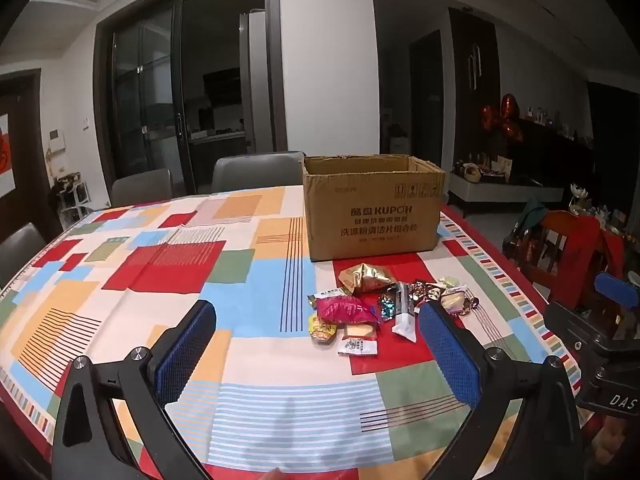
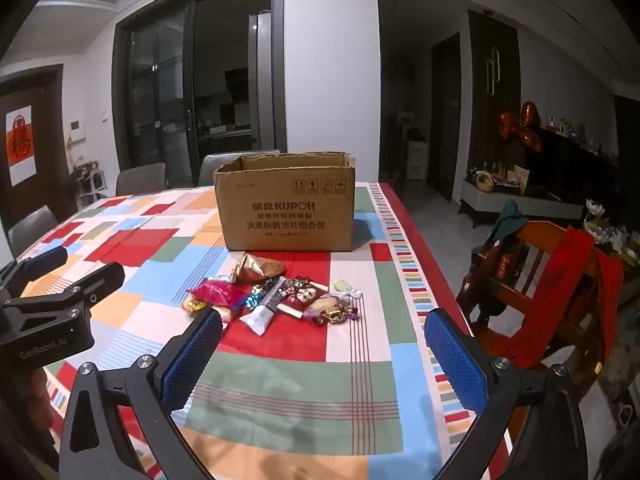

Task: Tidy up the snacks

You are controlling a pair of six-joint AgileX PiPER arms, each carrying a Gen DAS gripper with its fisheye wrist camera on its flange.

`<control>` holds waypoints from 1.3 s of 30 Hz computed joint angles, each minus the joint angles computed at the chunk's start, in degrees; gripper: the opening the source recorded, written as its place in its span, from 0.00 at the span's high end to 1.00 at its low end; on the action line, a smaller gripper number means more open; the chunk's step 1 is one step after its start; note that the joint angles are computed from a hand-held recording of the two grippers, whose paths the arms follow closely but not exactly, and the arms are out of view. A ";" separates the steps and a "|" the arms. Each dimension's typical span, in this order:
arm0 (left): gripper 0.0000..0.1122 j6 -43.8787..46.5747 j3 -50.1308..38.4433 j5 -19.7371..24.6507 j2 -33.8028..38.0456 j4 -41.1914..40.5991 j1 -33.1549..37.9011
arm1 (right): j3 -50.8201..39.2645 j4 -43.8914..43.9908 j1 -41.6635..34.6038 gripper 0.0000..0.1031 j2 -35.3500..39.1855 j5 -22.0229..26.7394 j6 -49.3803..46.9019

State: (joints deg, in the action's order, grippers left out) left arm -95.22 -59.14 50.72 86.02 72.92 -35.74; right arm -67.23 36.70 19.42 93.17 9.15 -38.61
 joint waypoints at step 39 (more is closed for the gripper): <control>0.08 -0.38 -0.05 -0.25 -0.64 -0.41 -0.02 | -0.17 -0.18 0.13 0.01 0.05 0.24 0.10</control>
State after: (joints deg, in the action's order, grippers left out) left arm -95.61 -59.20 50.47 85.38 72.50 -35.75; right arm -67.40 36.52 19.55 93.23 9.40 -38.51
